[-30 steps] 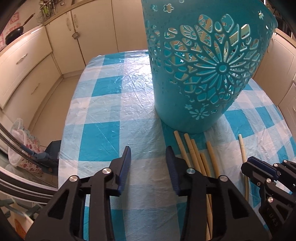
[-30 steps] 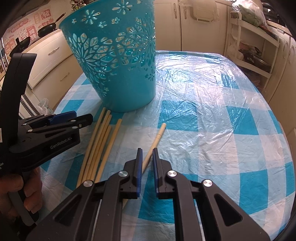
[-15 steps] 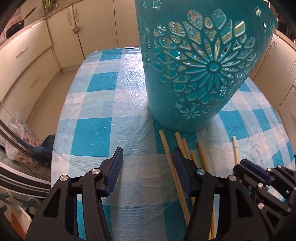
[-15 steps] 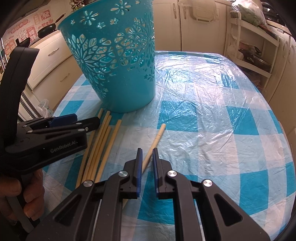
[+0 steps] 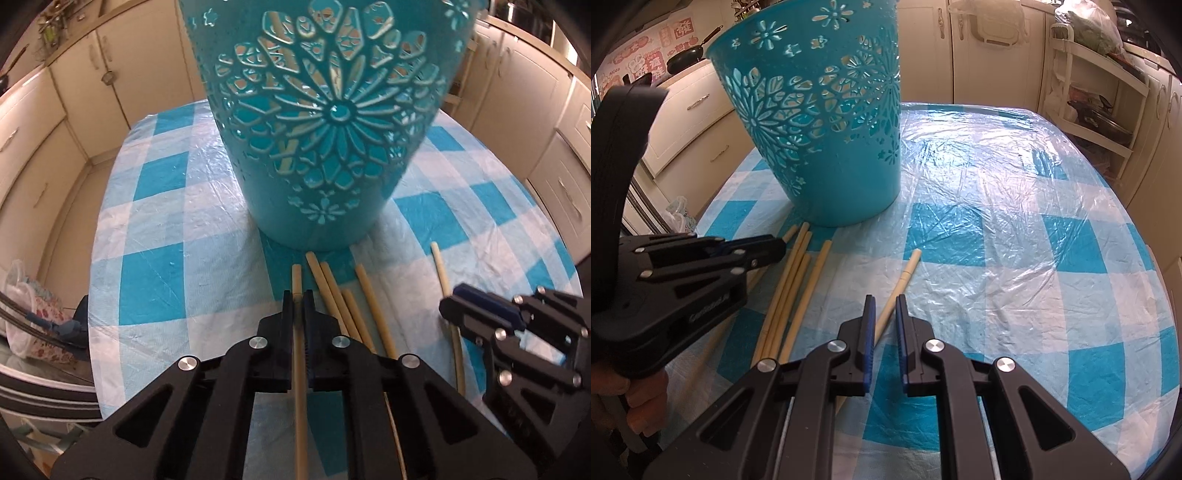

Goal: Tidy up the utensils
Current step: 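Close the left tool on a wooden chopstick and lift it, then carry the chopstick over the basket and open the left tool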

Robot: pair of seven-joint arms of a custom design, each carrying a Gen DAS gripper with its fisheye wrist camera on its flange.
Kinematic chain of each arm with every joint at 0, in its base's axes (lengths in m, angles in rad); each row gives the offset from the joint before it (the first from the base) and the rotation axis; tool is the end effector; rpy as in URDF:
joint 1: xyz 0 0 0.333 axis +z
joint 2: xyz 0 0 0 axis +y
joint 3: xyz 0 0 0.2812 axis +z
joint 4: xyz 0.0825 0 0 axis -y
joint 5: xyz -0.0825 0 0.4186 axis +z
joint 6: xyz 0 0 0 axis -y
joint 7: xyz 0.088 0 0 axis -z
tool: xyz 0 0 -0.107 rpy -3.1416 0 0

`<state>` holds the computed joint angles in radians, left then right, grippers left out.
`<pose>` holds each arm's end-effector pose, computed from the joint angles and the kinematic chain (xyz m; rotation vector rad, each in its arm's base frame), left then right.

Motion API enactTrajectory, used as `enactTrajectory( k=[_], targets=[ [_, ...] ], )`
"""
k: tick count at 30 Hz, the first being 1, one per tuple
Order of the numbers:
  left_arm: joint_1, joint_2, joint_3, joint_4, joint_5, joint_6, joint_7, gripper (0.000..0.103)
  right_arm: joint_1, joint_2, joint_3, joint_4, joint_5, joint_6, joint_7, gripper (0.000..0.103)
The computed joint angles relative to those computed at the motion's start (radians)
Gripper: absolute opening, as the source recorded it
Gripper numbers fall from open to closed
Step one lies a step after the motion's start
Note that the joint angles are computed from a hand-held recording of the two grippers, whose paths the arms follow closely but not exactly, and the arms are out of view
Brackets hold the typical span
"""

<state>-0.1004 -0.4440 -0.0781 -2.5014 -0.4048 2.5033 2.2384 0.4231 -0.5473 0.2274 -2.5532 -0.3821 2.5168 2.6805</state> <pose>0.4805 -0.0838 0.4399 -1.3515 2.4836 -0.6695 0.3716 0.2863 0.4569 -1.6339 2.0082 -0.4962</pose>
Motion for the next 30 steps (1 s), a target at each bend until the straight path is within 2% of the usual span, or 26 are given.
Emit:
enactTrajectory(
  k=[1, 4, 5, 6, 8, 10, 14, 15, 21, 25, 28, 29, 30],
  targets=[
    [0.008, -0.001, -0.010, 0.001, 0.022, -0.003, -0.009, 0.006, -0.002, 0.001, 0.000, 0.000, -0.001, 0.002, 0.001, 0.012],
    [0.039, -0.006, -0.061, -0.003, 0.119, 0.025, -0.081, 0.022, -0.005, -0.001, 0.001, -0.004, -0.005, 0.008, 0.006, 0.012],
    [0.039, -0.001, -0.067, 0.000, 0.140, 0.033, -0.092, 0.022, -0.005, -0.004, 0.001, -0.008, -0.004, 0.013, 0.009, 0.012],
    [0.037, 0.006, -0.068, 0.005, 0.157, 0.040, -0.093, 0.022, -0.005, -0.006, -0.003, -0.012, -0.001, 0.022, 0.011, 0.012],
    [0.023, 0.014, -0.056, 0.017, 0.167, 0.021, -0.079, 0.006, -0.005, -0.011, -0.007, -0.021, 0.004, 0.034, 0.012, 0.012],
    [0.023, -0.005, -0.058, 0.010, 0.189, 0.004, -0.084, 0.005, -0.007, -0.013, -0.006, -0.023, 0.005, 0.037, 0.011, 0.012],
    [0.000, -0.077, -0.002, -0.010, 0.130, -0.084, -0.024, 0.005, -0.010, -0.010, -0.002, -0.018, 0.002, 0.032, 0.010, 0.012],
    [-0.002, -0.102, 0.022, -0.006, 0.103, -0.129, -0.006, 0.005, -0.011, -0.009, -0.001, -0.017, 0.001, 0.030, 0.010, 0.012],
    [0.013, -0.189, 0.134, 0.084, -0.090, -0.314, 0.079, 0.005, -0.010, -0.005, 0.007, -0.012, -0.008, 0.021, 0.019, 0.012],
    [0.005, -0.227, 0.178, 0.154, -0.263, -0.301, 0.120, 0.005, -0.008, -0.006, 0.005, -0.013, -0.010, 0.020, 0.020, 0.012],
    [-0.008, -0.240, 0.165, 0.189, -0.345, -0.235, 0.137, 0.005, -0.007, -0.007, 0.003, -0.016, -0.007, 0.026, 0.021, 0.012],
    [-0.016, -0.237, 0.164, 0.203, -0.364, -0.222, 0.140, 0.000, -0.006, -0.011, 0.002, -0.019, -0.006, 0.029, 0.023, 0.012],
    [-0.025, -0.227, 0.166, 0.226, -0.379, -0.220, 0.141, 0.000, -0.005, -0.014, -0.001, -0.024, -0.002, 0.037, 0.025, 0.012]
  ],
)
